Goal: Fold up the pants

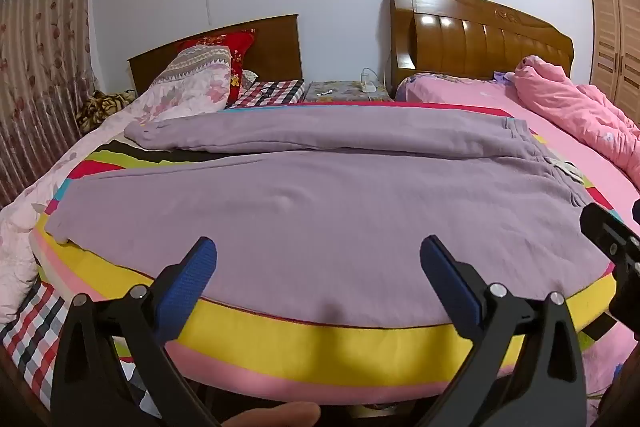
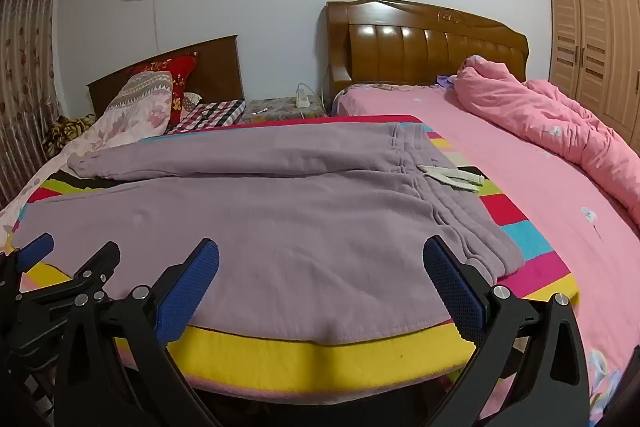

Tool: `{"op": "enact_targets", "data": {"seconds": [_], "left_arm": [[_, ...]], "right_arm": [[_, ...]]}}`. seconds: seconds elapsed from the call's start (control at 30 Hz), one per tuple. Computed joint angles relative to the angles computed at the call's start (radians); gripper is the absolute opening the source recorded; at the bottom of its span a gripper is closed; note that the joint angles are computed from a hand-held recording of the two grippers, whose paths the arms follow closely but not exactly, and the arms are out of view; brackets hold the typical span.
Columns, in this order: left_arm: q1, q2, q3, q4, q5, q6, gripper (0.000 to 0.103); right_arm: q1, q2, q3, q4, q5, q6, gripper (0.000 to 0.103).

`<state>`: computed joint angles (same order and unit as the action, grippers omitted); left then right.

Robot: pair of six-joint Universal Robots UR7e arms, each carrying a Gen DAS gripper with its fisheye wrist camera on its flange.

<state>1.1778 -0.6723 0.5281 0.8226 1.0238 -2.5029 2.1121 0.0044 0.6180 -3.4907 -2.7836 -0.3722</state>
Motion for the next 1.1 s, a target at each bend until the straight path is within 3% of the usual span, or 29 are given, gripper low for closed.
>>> {"op": "enact_targets", "data": {"seconds": [0.33,0.53,1.1], "left_arm": [[-0.001,-0.013,0.043,-0.029,-0.007,-0.002,0.102],[-0.001,0.007,-0.008,0.018,-0.011,-0.010,0.102],[0.000,0.009,-0.011,0.026,-0.012,-0.015,0.102]], "right_arm": [[-0.007,-0.002,0.024,-0.008,0.006,0.018,0.099],[-0.007,-0.017,0.041,0.034,-0.001,0.057,0.099],[-0.018,-0.037,0.082,0.039,0.008,0.088,0.099]]}}
